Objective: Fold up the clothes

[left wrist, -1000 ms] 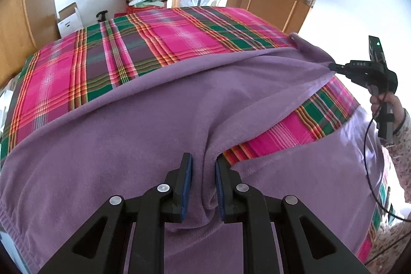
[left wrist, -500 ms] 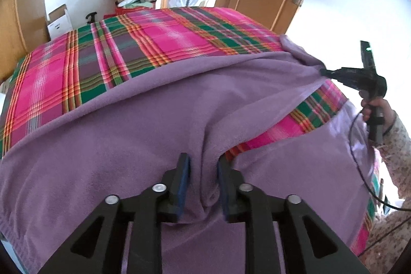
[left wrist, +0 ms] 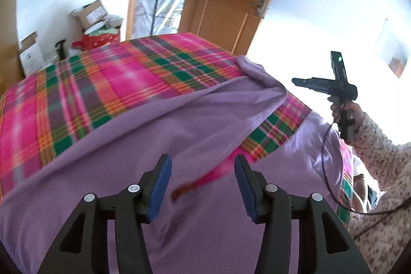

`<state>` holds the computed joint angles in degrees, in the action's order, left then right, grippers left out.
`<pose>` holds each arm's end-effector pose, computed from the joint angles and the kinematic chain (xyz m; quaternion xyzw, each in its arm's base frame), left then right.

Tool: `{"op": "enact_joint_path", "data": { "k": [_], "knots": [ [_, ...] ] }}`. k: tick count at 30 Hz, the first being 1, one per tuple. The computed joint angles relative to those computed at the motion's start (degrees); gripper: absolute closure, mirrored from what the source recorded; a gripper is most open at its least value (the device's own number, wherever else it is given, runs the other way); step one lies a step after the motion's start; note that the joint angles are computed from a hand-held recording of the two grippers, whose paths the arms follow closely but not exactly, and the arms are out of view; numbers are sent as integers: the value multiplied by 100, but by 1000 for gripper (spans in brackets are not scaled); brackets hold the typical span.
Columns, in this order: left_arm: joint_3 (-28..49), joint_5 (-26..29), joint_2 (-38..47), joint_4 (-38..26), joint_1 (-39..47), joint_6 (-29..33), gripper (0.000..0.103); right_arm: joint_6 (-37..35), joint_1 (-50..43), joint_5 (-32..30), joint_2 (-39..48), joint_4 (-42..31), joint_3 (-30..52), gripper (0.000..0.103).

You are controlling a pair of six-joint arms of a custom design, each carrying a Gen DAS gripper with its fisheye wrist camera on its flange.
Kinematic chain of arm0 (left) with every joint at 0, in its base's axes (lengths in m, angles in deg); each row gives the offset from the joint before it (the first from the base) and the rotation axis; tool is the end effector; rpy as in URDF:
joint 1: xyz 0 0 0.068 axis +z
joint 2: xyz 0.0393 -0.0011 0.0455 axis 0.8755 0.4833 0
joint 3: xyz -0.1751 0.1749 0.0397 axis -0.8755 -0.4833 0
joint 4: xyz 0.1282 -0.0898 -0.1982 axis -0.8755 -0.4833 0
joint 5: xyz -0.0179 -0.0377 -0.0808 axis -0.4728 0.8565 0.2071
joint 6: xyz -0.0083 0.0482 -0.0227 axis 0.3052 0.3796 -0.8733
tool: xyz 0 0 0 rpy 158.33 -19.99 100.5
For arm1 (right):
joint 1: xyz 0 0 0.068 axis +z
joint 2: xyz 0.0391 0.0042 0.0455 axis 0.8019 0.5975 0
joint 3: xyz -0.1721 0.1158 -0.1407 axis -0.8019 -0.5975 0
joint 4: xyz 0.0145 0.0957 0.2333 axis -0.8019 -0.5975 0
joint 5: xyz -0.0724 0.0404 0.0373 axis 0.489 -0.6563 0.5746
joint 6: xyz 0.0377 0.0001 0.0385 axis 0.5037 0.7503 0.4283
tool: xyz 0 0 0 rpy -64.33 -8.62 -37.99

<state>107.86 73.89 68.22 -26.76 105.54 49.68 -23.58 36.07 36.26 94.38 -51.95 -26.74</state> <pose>0.1646 0.1249 0.1878 0.1988 0.8949 -0.2128 0.3382 0.1960 -0.0468 0.1776 0.1198 0.9109 0.1455 0.3672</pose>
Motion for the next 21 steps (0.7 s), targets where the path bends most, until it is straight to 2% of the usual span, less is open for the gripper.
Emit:
{"op": "enact_joint_path", "data": {
  "k": [2, 5, 7, 9, 10, 13, 16, 21],
  "knots": [
    [-120, -25, -129, 415, -588, -627, 50, -52, -301, -49, 255, 163, 151, 74],
    [-183, -179, -119, 935, -1283, -1359, 50, -230, -327, 101, 1125, 364, 634, 74],
    [-220, -365, -47, 1396, -1740, -1968, 50, -228, -445, -201, 1810, 585, 965, 74],
    [-150, -471, 172, 1703, -2039, -2429, 50, -185, -563, -533, 2507, 731, 1368, 62],
    [-93, -513, 304, 1821, -2168, -2639, 50, -56, -659, -781, 2913, 795, 1618, 60],
    [121, -546, 730, 2062, -2448, -3170, 50, 284, -816, -1132, 3621, 1038, 2034, 58],
    [288, -554, 1078, 2316, -2711, -3603, 50, 581, -826, -1191, 4236, 1058, 2525, 58],
    [433, -908, 1487, 2809, -3106, -4266, 50, 652, -869, -1598, 4912, 917, 3049, 60]
  ]
}}
